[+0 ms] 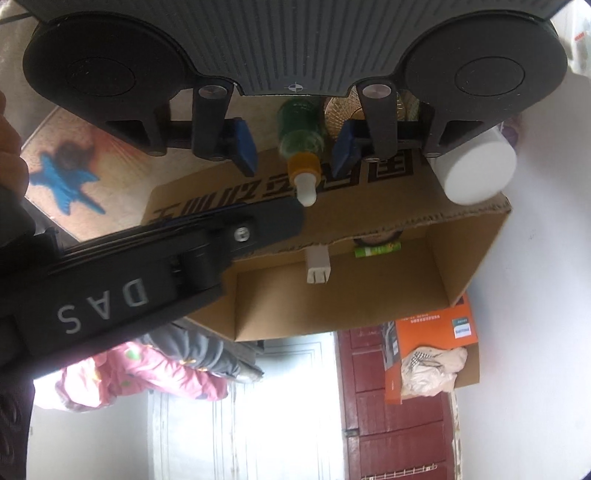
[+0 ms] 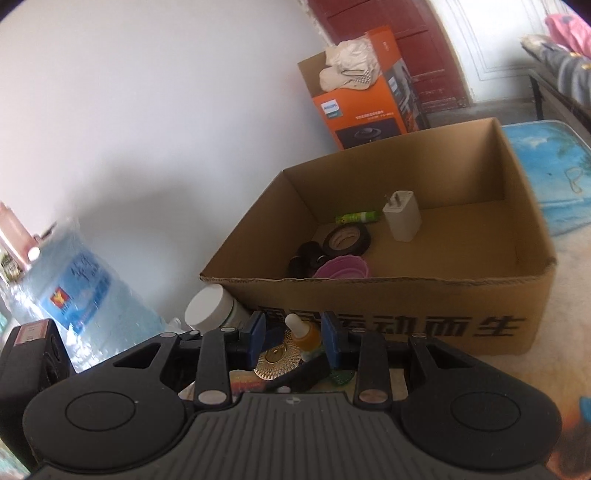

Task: Organize rigid objects
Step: 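Move the right gripper to the green dropper bottle, then grasp the green dropper bottle around its body with the right gripper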

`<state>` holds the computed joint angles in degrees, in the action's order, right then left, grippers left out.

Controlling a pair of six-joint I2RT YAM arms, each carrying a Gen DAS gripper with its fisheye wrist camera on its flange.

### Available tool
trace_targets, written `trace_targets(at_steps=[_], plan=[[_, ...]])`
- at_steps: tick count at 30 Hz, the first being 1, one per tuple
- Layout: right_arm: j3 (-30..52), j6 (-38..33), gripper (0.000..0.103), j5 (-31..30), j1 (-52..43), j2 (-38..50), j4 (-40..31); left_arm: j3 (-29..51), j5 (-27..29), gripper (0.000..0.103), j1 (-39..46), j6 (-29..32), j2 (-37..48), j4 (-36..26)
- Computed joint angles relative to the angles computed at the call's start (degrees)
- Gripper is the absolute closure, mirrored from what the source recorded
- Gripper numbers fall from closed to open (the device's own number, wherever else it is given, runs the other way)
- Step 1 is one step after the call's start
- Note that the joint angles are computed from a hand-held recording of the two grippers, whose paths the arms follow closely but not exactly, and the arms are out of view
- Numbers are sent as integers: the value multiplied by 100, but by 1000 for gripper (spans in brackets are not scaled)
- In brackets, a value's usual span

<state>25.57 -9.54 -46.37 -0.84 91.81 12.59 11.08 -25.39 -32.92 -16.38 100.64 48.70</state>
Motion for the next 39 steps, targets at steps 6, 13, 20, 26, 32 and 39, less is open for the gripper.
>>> trace_targets(at_steps=[6, 13, 20, 26, 32, 39], plan=[[40, 34, 72, 561, 529, 270, 382, 38, 378, 73, 372, 174, 489, 469], [85, 82, 83, 684, 593, 454, 556, 80, 513, 73, 546, 335, 568, 606], [-12, -161, 83, 637, 218, 210, 212, -39, 862, 74, 521, 207, 714, 988], [4, -825, 83, 445, -603, -123, -704, 55, 1142, 76, 218, 81, 858, 1124], [48, -1322, 84, 232, -1135, -134, -1086, 127, 1021, 76, -133, 159, 1106, 1360], [163, -1551, 84, -18, -1288, 27, -1261, 209, 959, 70, -159, 363, 1276, 1189]])
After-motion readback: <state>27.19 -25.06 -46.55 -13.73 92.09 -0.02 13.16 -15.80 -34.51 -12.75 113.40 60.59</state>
